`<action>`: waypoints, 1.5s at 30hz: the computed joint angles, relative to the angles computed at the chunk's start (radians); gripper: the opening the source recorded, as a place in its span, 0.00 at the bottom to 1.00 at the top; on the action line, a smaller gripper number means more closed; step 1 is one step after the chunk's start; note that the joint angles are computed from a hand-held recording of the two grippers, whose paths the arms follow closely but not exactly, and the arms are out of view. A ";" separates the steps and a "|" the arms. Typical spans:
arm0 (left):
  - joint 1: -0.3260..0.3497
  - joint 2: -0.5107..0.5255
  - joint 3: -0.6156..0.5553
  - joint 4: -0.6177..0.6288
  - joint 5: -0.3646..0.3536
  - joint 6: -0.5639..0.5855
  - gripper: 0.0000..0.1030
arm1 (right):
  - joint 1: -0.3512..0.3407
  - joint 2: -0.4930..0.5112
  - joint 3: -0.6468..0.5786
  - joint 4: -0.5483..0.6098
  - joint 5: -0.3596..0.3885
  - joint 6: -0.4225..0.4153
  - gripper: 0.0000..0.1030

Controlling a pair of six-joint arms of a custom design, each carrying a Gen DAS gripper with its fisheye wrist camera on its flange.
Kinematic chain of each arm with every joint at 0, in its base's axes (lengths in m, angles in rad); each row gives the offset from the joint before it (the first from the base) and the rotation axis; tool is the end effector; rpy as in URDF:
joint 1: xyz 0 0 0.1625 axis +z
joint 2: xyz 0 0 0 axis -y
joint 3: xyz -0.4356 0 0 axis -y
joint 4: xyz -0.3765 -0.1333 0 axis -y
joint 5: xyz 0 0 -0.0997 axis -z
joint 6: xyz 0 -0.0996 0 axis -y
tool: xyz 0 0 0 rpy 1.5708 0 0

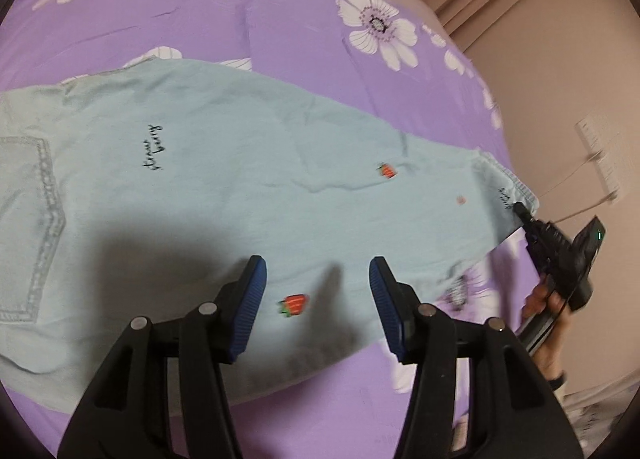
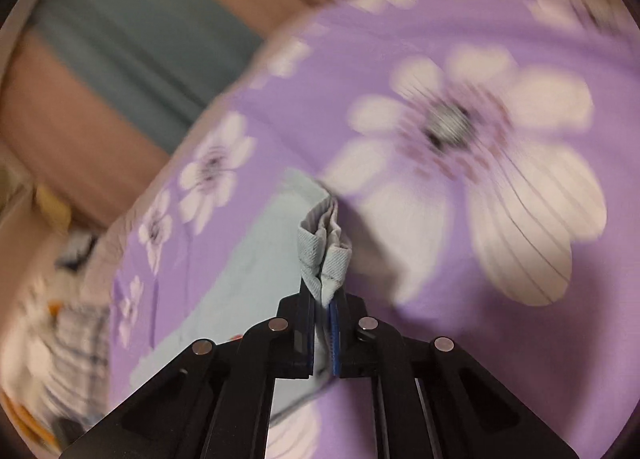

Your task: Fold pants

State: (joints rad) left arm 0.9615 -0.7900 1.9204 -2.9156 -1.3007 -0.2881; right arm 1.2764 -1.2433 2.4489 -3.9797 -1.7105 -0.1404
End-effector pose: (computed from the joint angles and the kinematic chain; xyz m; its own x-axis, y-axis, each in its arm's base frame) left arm -0.2036 -0.5712 0.0588 -0.9478 0.2565 -0.1895 0.3024 0.9117 -0.2781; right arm -0.0025 -0.4198 0.2809 -0.9156 0.3595 0.1801 -0.0241 0.3980 -0.9170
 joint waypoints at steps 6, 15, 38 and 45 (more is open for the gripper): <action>0.012 0.007 -0.002 -0.139 -0.177 -0.059 0.78 | 0.251 0.172 -0.051 -0.138 -0.184 -0.296 0.07; 0.061 0.119 -0.108 -0.167 -0.400 -0.145 0.79 | 0.390 0.412 -0.150 -0.143 -0.260 -0.527 0.07; 0.090 0.000 -0.009 -0.116 -0.011 -0.057 0.17 | 0.496 0.605 -0.275 0.071 -0.312 -0.676 0.08; 0.110 -0.058 0.031 -0.144 -0.004 -0.070 0.34 | 0.457 0.492 -0.249 0.277 -0.238 -0.515 0.36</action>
State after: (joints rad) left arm 1.0715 -0.8476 1.9509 -3.0592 -1.3049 -0.3577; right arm 1.7333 -0.7516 2.1998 -3.7031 -1.9488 -0.6552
